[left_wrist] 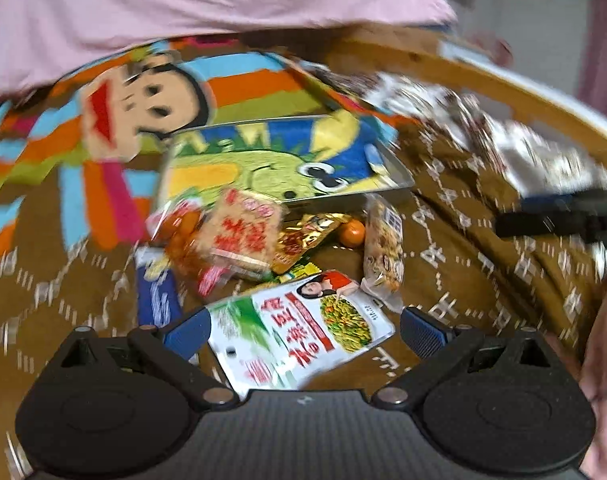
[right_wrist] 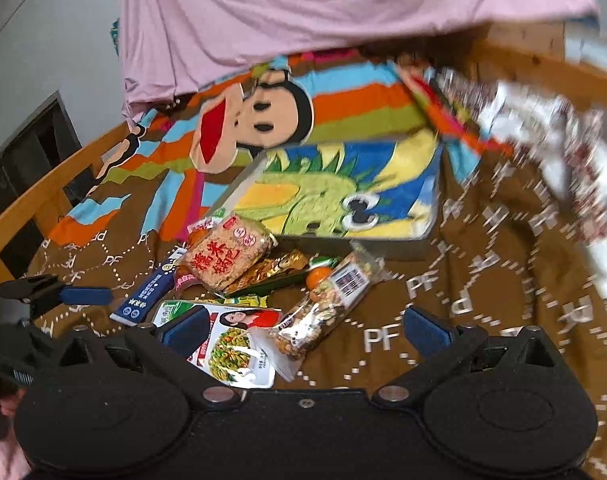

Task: Organize snacks
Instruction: 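Lower the left tool to the pea snack bag while the right tool approaches the nut bar bag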

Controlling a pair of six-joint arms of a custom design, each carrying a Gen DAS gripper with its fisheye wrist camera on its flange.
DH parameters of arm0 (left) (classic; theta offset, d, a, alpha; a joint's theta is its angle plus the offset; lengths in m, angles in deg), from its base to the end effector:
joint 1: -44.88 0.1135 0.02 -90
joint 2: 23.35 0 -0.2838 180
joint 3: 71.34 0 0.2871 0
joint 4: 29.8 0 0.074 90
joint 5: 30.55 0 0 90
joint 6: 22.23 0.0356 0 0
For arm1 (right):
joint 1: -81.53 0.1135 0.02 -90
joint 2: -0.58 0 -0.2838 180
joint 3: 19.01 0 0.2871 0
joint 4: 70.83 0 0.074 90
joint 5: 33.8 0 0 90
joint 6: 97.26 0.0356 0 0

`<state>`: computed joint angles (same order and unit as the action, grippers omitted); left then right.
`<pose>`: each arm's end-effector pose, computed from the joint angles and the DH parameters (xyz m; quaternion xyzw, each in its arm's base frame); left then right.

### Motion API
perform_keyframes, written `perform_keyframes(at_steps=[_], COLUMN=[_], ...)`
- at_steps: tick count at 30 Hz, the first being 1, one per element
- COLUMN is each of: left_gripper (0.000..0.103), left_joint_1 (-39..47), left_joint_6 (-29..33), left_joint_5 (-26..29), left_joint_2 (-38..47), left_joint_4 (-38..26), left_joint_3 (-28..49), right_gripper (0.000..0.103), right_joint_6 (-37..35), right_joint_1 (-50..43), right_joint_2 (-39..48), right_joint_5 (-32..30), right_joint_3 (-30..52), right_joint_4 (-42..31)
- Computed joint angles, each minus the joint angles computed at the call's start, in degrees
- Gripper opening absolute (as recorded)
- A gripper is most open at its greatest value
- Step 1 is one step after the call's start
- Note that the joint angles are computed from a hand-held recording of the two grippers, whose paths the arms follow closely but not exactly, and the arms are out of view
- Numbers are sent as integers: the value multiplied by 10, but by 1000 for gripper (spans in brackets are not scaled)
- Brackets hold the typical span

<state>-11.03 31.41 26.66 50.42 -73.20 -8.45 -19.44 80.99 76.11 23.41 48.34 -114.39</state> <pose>0.1748 -0.2238 0.2474 0.0697 0.9145 -0.0260 0.3976 0.2978 0.0165 0.2658 -0.1839 0.8923 0.2302 0.3420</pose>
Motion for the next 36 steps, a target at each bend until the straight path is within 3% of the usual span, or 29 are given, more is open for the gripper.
perform_keyframes(at_steps=[2, 7, 12, 18, 22, 29, 33, 36], left_gripper=[103, 103, 103, 103, 103, 103, 101, 100], left_joint_1=[21, 58, 83, 120, 134, 151, 137, 122], left_joint_6=[84, 213, 302, 365, 396, 405, 368, 312], left_joint_5=[28, 94, 157, 214, 223, 235, 215, 197], left_joint_2=[18, 69, 111, 170, 209, 263, 275, 278], left_joint_4=[16, 11, 8, -22, -49, -87, -116, -135], left_joint_3=[7, 38, 59, 99, 136, 184, 201, 208], right_gripper=[102, 102, 103, 102, 99, 81, 59, 53], right_joint_6=[15, 49, 78, 100, 139, 149, 137, 127], right_joint_1=[13, 43, 61, 59, 53, 65, 69, 68], right_joint_2=[48, 136, 219, 262, 277, 289, 283, 281], right_joint_5=[7, 26, 20, -11, -25, 8, 17, 18], right_joint_3=[26, 78, 141, 171, 178, 181, 179, 183], right_joint_4=[-4, -2, -37, -65, -54, -49, -62, -83])
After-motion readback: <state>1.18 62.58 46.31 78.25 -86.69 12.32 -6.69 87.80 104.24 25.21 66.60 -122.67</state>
